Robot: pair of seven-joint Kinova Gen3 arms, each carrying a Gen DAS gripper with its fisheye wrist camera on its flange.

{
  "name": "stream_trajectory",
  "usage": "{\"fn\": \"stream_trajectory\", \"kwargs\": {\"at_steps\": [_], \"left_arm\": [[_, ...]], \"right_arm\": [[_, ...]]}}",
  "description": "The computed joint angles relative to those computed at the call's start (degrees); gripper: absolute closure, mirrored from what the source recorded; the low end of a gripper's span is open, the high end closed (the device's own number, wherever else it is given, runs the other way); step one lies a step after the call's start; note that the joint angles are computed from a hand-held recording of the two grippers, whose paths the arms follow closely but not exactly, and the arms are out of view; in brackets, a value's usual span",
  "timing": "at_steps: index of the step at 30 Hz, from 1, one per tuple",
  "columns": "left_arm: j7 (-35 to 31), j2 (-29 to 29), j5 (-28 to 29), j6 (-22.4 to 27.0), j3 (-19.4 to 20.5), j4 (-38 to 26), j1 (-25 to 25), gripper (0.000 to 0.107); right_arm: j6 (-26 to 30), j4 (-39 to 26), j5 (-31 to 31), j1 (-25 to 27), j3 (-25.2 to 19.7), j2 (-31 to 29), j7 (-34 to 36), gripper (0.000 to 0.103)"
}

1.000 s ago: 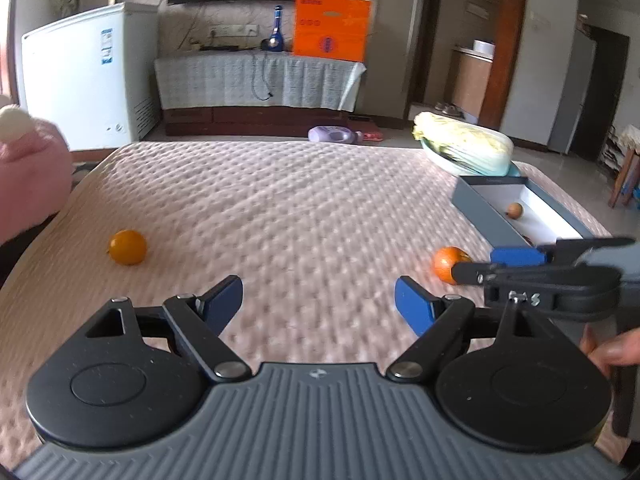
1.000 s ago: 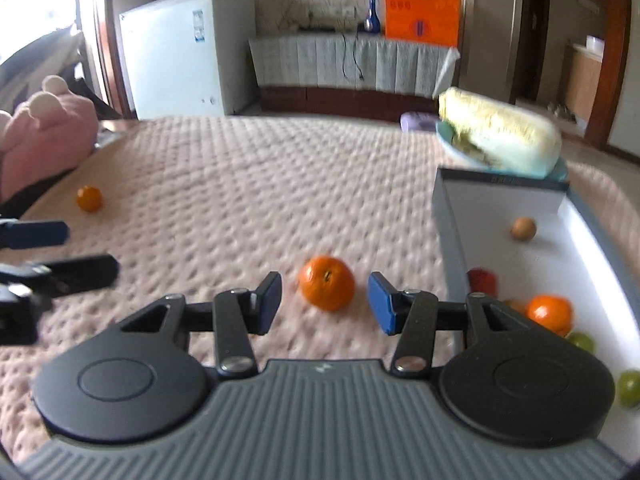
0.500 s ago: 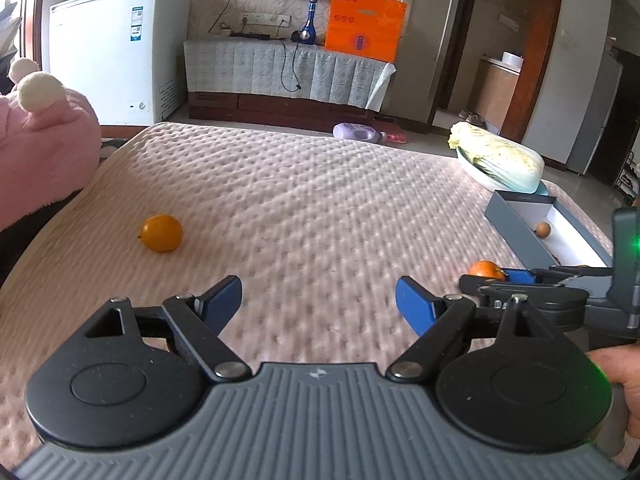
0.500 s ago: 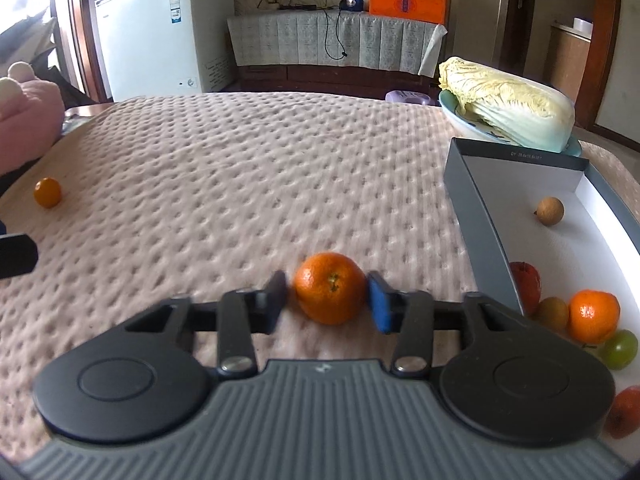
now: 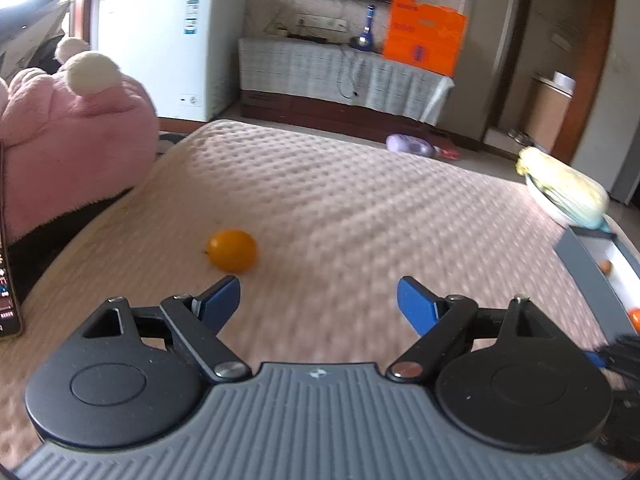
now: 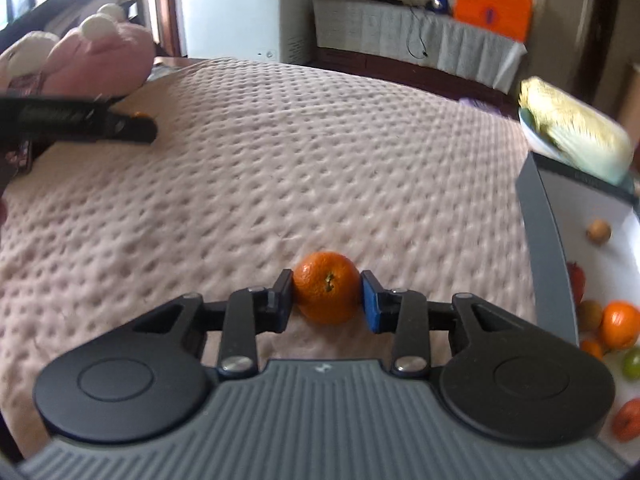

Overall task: Organize fruits
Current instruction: 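Grasp an orange with the right gripper while the left gripper approaches another orange, then grasp the second orange with the left gripper and lift it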

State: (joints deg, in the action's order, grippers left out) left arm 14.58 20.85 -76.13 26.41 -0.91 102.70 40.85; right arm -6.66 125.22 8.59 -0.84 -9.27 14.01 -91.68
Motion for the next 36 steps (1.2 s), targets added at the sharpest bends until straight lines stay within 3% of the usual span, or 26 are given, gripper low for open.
{"fn": "stream_trajectory", "kwargs": {"at_steps": [4, 8, 12, 20, 22, 25, 30, 36], "left_arm": [[1.8, 1.5, -0.7, 1.4, -1.1, -0.9, -0.6, 0.019], [3.7, 2.3, -0.5, 1.8, -2.0, -1.0, -2.0, 0.019], [7.3, 3.1, -2.9, 1.1, -2.9, -0.4, -2.6, 0.019], [2.8, 5.4, -0.7, 0.2, -2.3, -3.0, -3.7, 0.021], [1.0, 5.8, 0.3, -0.1, -2.8, -3.6, -3.2, 0.024], [-1.3, 6.1, 2.4, -1.8, -3.6, -3.9, -3.2, 0.042], [-2.1, 6.8, 3.8, -1.3, -6.4, -4.3, -0.8, 0.055], [-5.4, 7.7, 5.4, 0.7, -7.6, -5.1, 0.7, 0.06]], "right_arm": [[0.9, -0.6, 3.3, 5.6, -5.4, 0.3, -2.6, 0.065], [0.6, -0.6, 3.0, 4.6, -4.4, 0.6, -1.9, 0.064], [1.8, -1.4, 4.8, 8.8, -8.6, 0.9, -3.1, 0.064], [2.5, -1.9, 5.7, 12.0, -11.8, 1.3, -2.7, 0.064], [2.5, -1.9, 5.9, 12.8, -12.6, 1.4, -2.4, 0.064], [2.4, -1.8, 6.0, 13.4, -13.2, 1.4, -2.1, 0.064], [2.3, -1.7, 6.0, 13.3, -13.1, 1.4, -2.0, 0.064], [2.1, -1.6, 6.1, 12.9, -12.7, 1.3, -2.1, 0.064]]}}
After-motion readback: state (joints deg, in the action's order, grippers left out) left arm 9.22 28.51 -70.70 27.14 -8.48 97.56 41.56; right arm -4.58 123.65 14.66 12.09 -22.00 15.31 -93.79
